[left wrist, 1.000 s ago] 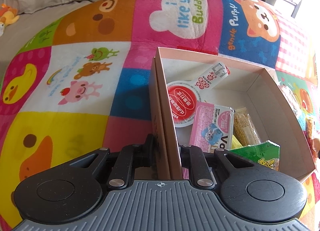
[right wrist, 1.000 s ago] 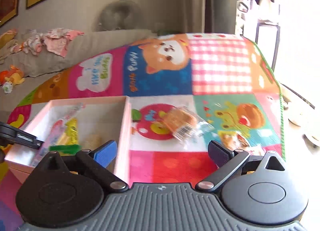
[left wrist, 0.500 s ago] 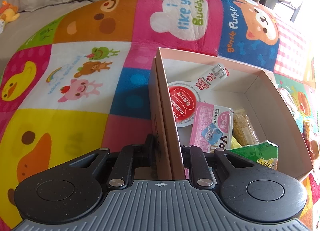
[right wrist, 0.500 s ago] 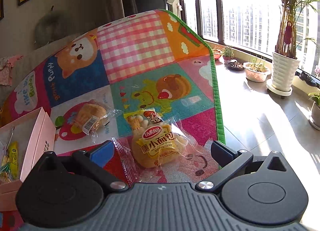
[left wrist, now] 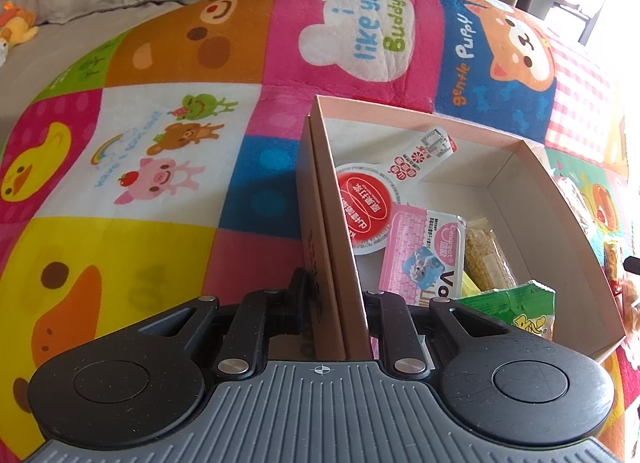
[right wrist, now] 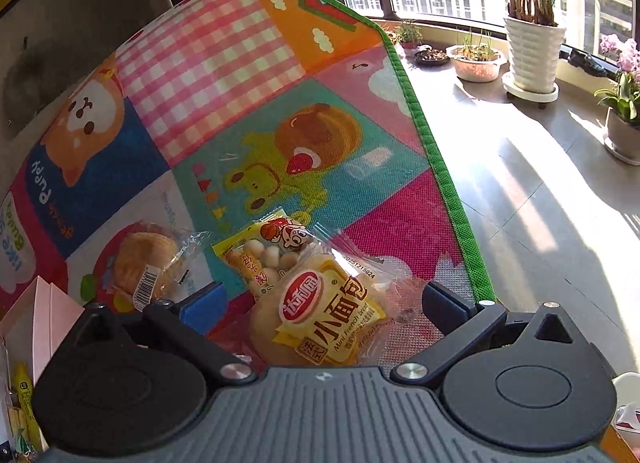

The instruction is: Organize objects

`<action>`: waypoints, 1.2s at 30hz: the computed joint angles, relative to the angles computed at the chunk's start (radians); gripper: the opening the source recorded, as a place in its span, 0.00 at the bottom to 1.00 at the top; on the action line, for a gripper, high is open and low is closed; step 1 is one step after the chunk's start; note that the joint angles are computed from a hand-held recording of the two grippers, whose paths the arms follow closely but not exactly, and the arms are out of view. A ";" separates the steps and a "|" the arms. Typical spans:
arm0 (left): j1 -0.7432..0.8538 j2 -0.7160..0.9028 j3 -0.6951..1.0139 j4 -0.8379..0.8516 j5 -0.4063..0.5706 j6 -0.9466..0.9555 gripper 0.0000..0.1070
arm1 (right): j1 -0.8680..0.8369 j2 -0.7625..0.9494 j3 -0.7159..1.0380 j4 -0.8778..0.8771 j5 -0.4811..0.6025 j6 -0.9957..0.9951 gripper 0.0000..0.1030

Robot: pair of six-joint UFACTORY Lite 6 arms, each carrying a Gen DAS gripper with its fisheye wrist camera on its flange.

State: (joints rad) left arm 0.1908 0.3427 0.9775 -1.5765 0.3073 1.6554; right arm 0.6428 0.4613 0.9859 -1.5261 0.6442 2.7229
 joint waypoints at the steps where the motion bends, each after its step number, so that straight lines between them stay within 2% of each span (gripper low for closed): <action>1: -0.001 0.000 0.000 -0.001 -0.001 -0.002 0.19 | -0.005 0.007 0.008 -0.006 0.000 -0.005 1.00; 6: 0.001 -0.002 -0.002 0.005 0.004 -0.009 0.19 | -0.005 0.011 -0.003 -0.034 -0.031 -0.071 0.98; 8: 0.001 -0.002 -0.001 0.010 0.006 -0.015 0.19 | 0.017 -0.012 -0.057 -0.087 -0.062 -0.060 0.85; 10: 0.002 -0.002 -0.001 0.013 0.007 -0.018 0.19 | 0.069 -0.020 -0.091 -0.069 -0.017 -0.103 0.81; 15: 0.002 -0.001 0.001 0.015 0.006 -0.019 0.19 | 0.185 -0.072 -0.173 -0.011 0.028 -0.145 0.79; 22: 0.013 0.002 0.004 0.029 0.020 -0.032 0.19 | 0.292 -0.207 -0.299 -0.081 -0.040 -0.059 0.78; 27: 0.015 0.003 0.005 0.031 0.022 -0.033 0.19 | 0.359 -0.228 -0.282 -0.055 -0.092 -0.160 0.79; 30: 0.018 0.003 0.004 0.027 0.025 -0.029 0.19 | 0.381 -0.275 -0.284 0.003 -0.044 -0.221 0.92; 33: 0.020 0.006 0.005 0.023 0.028 -0.025 0.19 | 0.343 -0.381 -0.323 -0.038 -0.006 -0.180 0.98; 36: 0.020 0.008 0.009 0.032 0.029 -0.030 0.20 | 0.235 -0.447 -0.337 -0.106 -0.055 -0.165 0.99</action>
